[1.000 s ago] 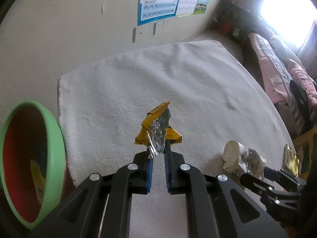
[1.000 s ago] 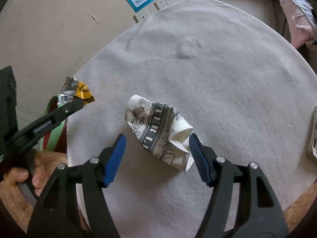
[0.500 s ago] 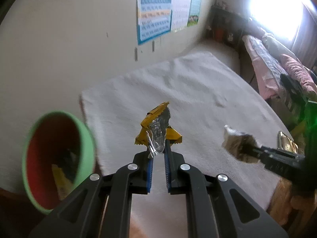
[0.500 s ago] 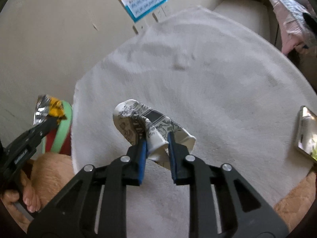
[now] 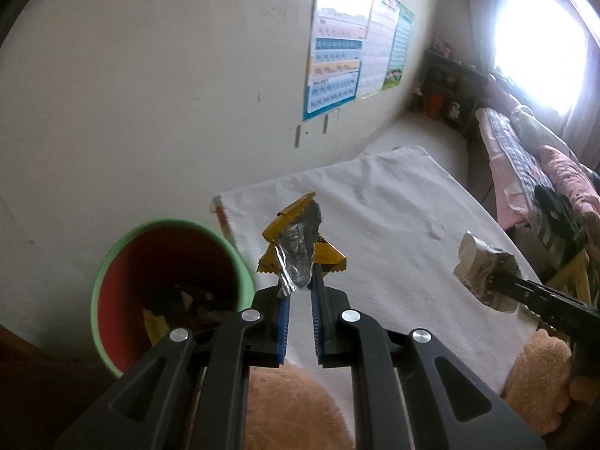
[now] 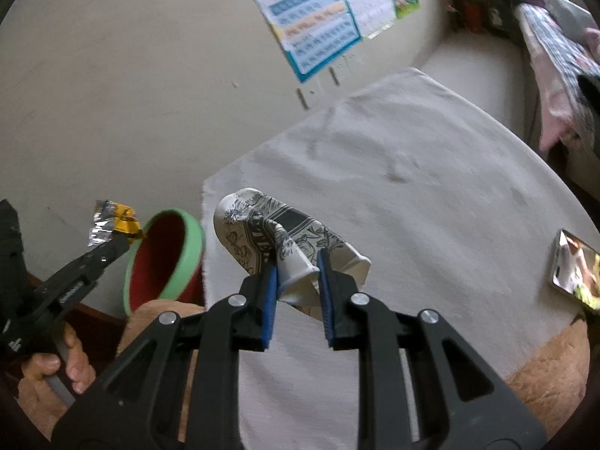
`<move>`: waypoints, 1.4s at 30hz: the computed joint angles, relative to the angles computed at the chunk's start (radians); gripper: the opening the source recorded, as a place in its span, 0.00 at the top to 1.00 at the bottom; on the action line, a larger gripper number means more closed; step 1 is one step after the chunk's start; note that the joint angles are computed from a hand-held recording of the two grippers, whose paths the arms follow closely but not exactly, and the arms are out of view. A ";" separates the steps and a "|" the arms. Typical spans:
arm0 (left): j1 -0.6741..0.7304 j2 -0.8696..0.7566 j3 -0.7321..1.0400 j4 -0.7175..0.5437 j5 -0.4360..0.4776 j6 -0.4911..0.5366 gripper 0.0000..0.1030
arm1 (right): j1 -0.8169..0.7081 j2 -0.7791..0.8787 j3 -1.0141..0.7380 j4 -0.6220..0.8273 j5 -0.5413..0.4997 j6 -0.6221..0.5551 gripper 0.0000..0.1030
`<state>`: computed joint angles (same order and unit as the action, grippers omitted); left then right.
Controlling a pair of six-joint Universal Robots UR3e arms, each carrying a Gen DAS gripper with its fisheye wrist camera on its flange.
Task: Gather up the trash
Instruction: 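Carry the paper cup and yellow foil packet over the bucket with both grippers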
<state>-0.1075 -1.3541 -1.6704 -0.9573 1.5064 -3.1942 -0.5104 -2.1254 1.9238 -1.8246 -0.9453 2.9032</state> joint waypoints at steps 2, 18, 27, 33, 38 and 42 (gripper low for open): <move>0.036 0.024 -0.019 -0.008 -0.022 0.005 0.92 | 0.065 0.043 -0.030 -0.039 -0.018 0.037 0.80; 0.316 0.143 -0.172 -0.022 -0.114 0.081 0.92 | 0.512 0.426 -0.247 -0.299 -0.147 0.265 0.80; 0.449 0.169 -0.235 -0.030 -0.145 0.133 0.92 | 0.628 0.595 -0.416 -0.319 -0.183 0.313 0.80; 0.510 0.175 -0.266 -0.029 -0.159 0.158 0.92 | 0.698 0.687 -0.496 -0.337 -0.215 0.335 0.80; 0.550 0.180 -0.287 -0.027 -0.166 0.172 0.92 | 0.723 0.726 -0.519 -0.330 -0.223 0.336 0.80; 0.568 0.167 -0.292 -0.018 -0.170 0.172 0.92 | 0.732 0.770 -0.559 -0.315 -0.225 0.335 0.80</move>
<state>0.4603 -1.1875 -1.9622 -0.9755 1.3362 -3.0226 0.2215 -1.3556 1.3644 -2.1399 -1.1701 3.2386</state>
